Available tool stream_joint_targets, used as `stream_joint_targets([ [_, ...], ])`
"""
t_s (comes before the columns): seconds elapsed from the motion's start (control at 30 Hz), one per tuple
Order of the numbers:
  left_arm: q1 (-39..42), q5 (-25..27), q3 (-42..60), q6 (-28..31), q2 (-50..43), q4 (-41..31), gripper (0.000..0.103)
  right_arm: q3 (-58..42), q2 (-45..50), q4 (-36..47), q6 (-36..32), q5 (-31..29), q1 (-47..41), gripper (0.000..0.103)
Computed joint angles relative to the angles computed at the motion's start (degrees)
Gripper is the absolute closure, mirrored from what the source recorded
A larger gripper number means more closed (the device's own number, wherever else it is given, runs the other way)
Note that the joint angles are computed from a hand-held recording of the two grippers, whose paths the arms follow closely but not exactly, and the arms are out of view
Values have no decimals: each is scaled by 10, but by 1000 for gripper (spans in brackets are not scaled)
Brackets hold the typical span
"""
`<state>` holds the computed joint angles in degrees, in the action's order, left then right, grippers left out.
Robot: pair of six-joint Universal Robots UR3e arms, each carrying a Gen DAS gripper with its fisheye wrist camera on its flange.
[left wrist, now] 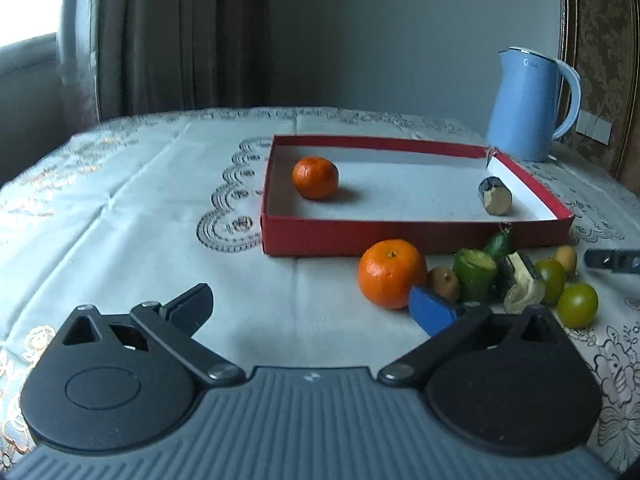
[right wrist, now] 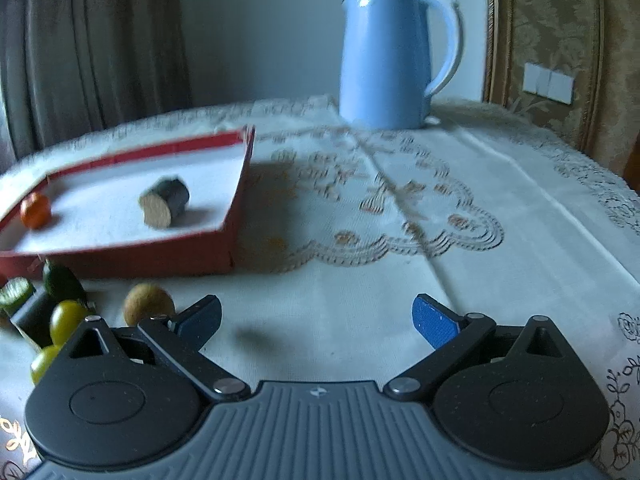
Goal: Organize fruits
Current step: 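Move the right tool to the small yellow pear and close on it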
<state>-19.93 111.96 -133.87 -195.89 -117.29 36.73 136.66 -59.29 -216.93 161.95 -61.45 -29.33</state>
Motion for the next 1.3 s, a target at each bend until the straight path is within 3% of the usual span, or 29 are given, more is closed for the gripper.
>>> stream_joint_targets([
  [0.2,-16,16,36,12,-1,-74,0,63,-24,-29,-47,76,-34,1],
  [0.4,-4,2,39,4,7,-105,0,91,-22,-110,-72,66,7,1],
  [0.5,-3,-1,40,3,8,-111,0,75,-17,-104,-71,55,30,3],
  [0.67,5,-12,40,2,13,-123,0,42,-9,-70,-62,32,63,30],
  [0.93,10,-20,38,0,15,-124,0,23,-3,-38,-58,28,78,33],
  [1.07,11,-20,38,0,16,-124,0,19,-6,-24,-53,29,79,49],
  [1.3,10,-20,38,0,16,-125,0,14,-32,49,-62,58,73,66],
])
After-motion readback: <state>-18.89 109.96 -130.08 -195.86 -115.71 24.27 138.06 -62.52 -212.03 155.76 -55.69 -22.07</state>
